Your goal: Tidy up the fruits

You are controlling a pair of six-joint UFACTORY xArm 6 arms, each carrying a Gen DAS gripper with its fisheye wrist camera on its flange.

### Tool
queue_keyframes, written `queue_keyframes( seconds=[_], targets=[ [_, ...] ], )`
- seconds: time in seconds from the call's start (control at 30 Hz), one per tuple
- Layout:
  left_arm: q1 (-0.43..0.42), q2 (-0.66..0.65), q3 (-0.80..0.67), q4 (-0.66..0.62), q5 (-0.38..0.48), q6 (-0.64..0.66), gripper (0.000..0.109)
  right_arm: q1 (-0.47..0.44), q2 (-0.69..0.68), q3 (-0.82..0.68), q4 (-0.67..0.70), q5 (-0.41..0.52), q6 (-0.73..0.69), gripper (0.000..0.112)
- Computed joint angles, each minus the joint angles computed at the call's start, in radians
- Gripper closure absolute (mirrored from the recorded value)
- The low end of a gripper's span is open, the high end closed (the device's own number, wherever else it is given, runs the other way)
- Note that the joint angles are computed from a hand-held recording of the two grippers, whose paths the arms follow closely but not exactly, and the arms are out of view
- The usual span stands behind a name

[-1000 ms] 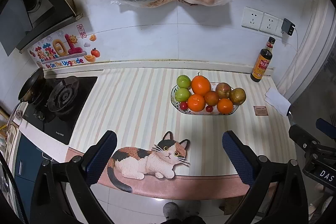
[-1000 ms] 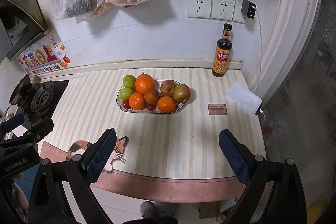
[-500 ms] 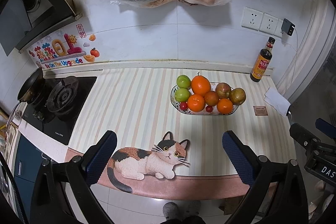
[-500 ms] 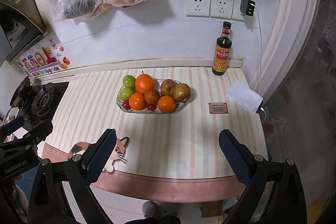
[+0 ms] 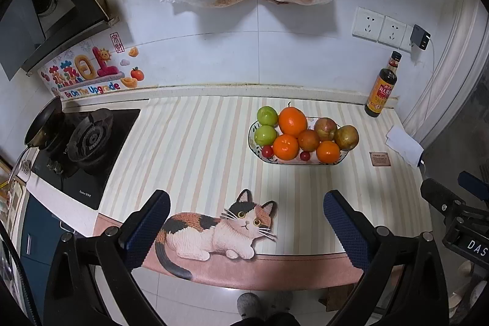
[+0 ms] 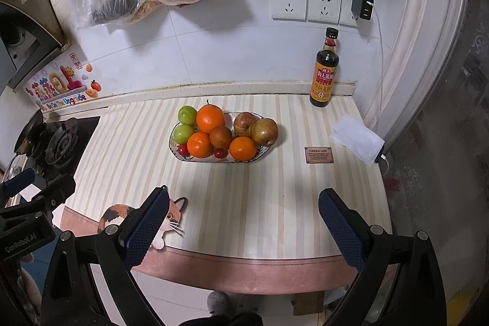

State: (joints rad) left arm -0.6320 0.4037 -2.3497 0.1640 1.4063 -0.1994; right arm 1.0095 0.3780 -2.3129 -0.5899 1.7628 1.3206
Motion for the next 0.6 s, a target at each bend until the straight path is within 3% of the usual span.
queue_keyframes(
  seconds=[0.6],
  targets=[
    [-0.013, -0.041, 0.069, 0.005, -0.044, -0.009, 0.006, -0.001, -0.018, 0.028, 0.008, -0.018, 0.004, 0.012]
  ],
)
